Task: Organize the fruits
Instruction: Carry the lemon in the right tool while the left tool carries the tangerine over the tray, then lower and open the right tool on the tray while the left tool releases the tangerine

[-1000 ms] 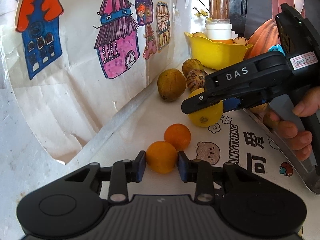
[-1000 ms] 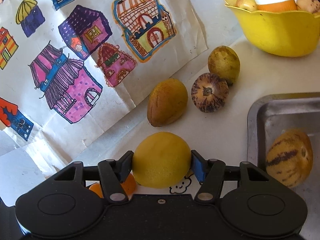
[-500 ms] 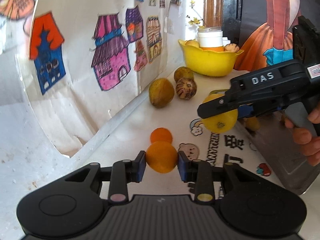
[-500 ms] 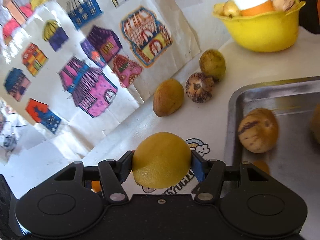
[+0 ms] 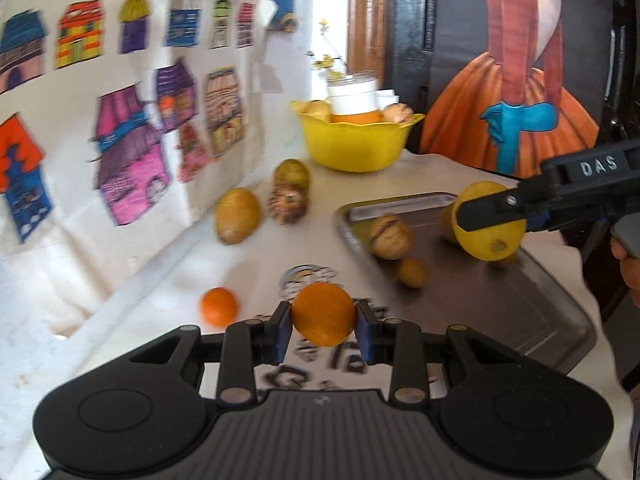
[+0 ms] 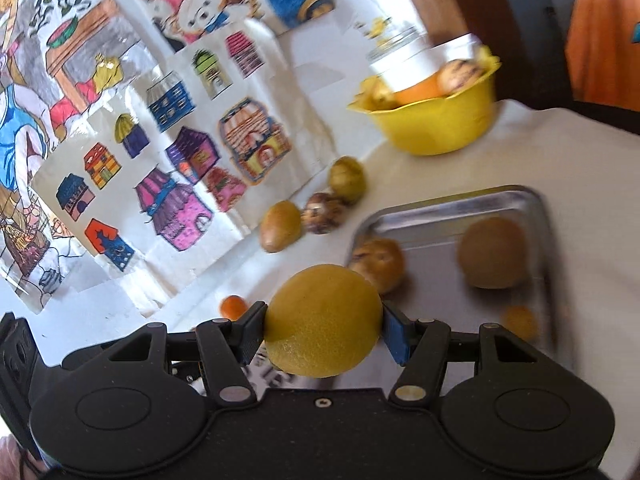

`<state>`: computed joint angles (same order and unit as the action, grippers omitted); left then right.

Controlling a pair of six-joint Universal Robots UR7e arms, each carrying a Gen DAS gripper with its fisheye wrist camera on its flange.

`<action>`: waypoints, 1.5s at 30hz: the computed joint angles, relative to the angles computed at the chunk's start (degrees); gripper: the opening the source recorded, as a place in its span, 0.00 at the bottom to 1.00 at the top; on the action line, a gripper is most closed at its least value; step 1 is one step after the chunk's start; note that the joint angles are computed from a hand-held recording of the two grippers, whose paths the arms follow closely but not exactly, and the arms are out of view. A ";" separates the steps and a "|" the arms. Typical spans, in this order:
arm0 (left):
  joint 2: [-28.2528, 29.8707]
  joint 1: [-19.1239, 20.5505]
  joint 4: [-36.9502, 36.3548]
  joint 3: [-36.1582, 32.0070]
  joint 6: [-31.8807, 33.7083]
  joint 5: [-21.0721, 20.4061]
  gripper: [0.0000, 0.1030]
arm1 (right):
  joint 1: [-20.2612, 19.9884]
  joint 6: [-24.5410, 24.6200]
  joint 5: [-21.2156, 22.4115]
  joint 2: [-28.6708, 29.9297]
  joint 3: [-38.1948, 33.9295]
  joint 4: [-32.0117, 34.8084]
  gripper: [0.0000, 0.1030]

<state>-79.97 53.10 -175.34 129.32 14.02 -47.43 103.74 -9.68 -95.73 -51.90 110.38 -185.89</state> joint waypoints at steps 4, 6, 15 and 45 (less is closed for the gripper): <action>2.51 -1.16 -0.77 -0.25 -0.42 -1.37 0.36 | -1.71 -1.28 -1.13 -3.97 4.00 -1.35 0.60; 3.98 -1.67 -1.51 -0.45 -0.48 -2.07 0.36 | -2.45 -1.49 -1.36 -5.28 5.35 -1.84 0.60; 9.99 -1.75 -3.48 -1.97 -2.32 -4.54 0.36 | -6.21 -6.68 -0.94 -7.54 10.94 -7.24 0.60; 16.48 2.16 -4.18 -6.82 -1.49 -7.42 0.36 | -6.39 -30.66 -5.27 2.20 11.14 -23.54 0.60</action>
